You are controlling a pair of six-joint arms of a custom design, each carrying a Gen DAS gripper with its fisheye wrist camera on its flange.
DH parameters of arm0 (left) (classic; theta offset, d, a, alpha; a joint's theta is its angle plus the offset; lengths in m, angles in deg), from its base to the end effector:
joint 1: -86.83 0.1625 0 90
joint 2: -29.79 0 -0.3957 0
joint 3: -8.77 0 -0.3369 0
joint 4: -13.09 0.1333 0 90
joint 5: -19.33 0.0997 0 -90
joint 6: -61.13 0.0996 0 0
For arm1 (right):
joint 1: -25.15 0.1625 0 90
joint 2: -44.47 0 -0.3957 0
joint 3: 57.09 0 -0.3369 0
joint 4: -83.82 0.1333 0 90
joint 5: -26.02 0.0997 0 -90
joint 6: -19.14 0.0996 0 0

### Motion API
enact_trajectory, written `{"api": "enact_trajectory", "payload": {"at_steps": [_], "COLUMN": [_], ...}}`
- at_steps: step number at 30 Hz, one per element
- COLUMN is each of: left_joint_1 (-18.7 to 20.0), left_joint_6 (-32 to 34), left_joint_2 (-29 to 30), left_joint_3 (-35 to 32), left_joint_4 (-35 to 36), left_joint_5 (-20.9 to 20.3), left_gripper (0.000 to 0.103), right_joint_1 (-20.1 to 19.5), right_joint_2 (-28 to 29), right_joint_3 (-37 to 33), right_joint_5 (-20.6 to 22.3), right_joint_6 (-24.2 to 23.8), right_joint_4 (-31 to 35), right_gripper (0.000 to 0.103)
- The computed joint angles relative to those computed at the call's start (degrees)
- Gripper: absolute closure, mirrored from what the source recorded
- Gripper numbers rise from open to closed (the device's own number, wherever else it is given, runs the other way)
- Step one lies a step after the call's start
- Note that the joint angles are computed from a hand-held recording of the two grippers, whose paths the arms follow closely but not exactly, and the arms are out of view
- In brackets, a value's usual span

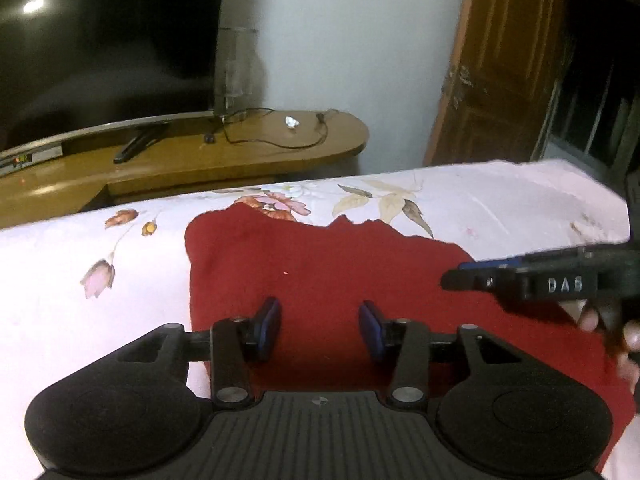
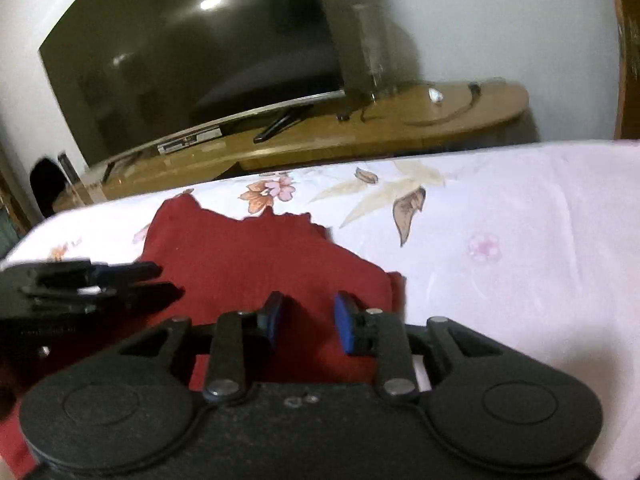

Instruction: Fold small clothes

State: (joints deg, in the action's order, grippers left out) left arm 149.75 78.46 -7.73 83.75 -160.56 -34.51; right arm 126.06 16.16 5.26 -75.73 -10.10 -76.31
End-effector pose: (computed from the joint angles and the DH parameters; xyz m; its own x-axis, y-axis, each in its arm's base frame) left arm -0.1514 -0.7181 0.2149 -0.7774 0.1726 -0.6049 0.5727 0.5918 -0.5672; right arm 0.2559 -0.7303 0.1415 -0.7840 -0.4465 0.4313 -0.6141 0.6594 -0.4336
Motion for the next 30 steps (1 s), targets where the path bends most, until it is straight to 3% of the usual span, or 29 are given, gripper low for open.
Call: {"api": "enact_trajectory", "payload": {"at_steps": [2, 4, 6, 9, 12, 14, 16, 19, 21, 22, 23, 25, 27, 30], "left_joint_1": [-1.08, -2.03, -2.15, -2.44, -2.13, -2.8, -4.15, -5.47, -6.19, -5.95, -5.53, -6.02, -6.93, -7.16], "left_joint_6": [0.43, 0.81, 0.31, -1.97, -5.29, -5.52, -5.2, -6.09, -7.34, -8.49, -10.13, -11.91, -10.71, -11.15], "left_joint_2": [-1.97, -5.38, -8.39, -10.61, -12.8, -14.39, -16.03, -17.2, -16.09, -15.53, -15.79, -16.97, -17.72, -18.29], "left_joint_3": [3.29, 9.39, 14.74, 20.84, 26.07, 29.26, 32.88, 36.0, 35.39, 35.25, 36.12, 37.29, 38.72, 39.63], "left_joint_4": [-1.65, -6.21, -9.22, -10.53, -12.92, -13.76, -17.12, -19.44, -14.5, -13.57, -15.04, -15.07, -16.64, -16.16], "left_joint_5": [0.51, -0.45, -1.86, -0.61, -1.88, -0.87, -0.11, -0.46, 4.22, 5.04, 3.89, 4.48, 5.78, 6.59], "left_gripper": [0.058, 0.058, 0.058, 0.055, 0.041, 0.04, 0.04, 0.04, 0.04, 0.04, 0.04, 0.04, 0.04, 0.04], "right_joint_1": [0.44, 1.32, 1.59, 1.93, 2.57, 2.44, 3.03, 3.28, 3.27, 3.11, 2.52, 1.27, 1.33, 2.14], "right_joint_2": [-0.53, -2.79, -6.48, -11.58, -11.64, -12.87, -14.48, -18.99, -20.11, -19.27, -17.16, -17.32, -18.97, -21.13], "right_joint_3": [0.04, 4.07, 10.0, 18.27, 22.8, 27.19, 27.6, 33.3, 35.5, 35.38, 34.59, 34.78, 34.32, 38.33], "right_joint_5": [-0.97, -1.66, 0.5, 3.75, -5.54, -6.78, -7.96, -2.09, -0.73, -2.8, -6.24, -5.96, -5.26, -2.27], "right_joint_6": [0.02, -1.73, -3.47, -5.48, -14.28, -18.03, -14.27, -14.62, -15.26, -15.92, -16.71, -11.08, -4.59, -7.62], "right_joint_4": [0.87, -2.62, -6.67, -8.96, -9.4, -15.76, -15.09, -19.63, -18.81, -17.03, -16.64, -17.05, -14.18, -19.26], "right_gripper": [0.077, 0.075, 0.069, 0.066, 0.067, 0.062, 0.065, 0.061, 0.063, 0.064, 0.058, 0.053, 0.057, 0.057]}}
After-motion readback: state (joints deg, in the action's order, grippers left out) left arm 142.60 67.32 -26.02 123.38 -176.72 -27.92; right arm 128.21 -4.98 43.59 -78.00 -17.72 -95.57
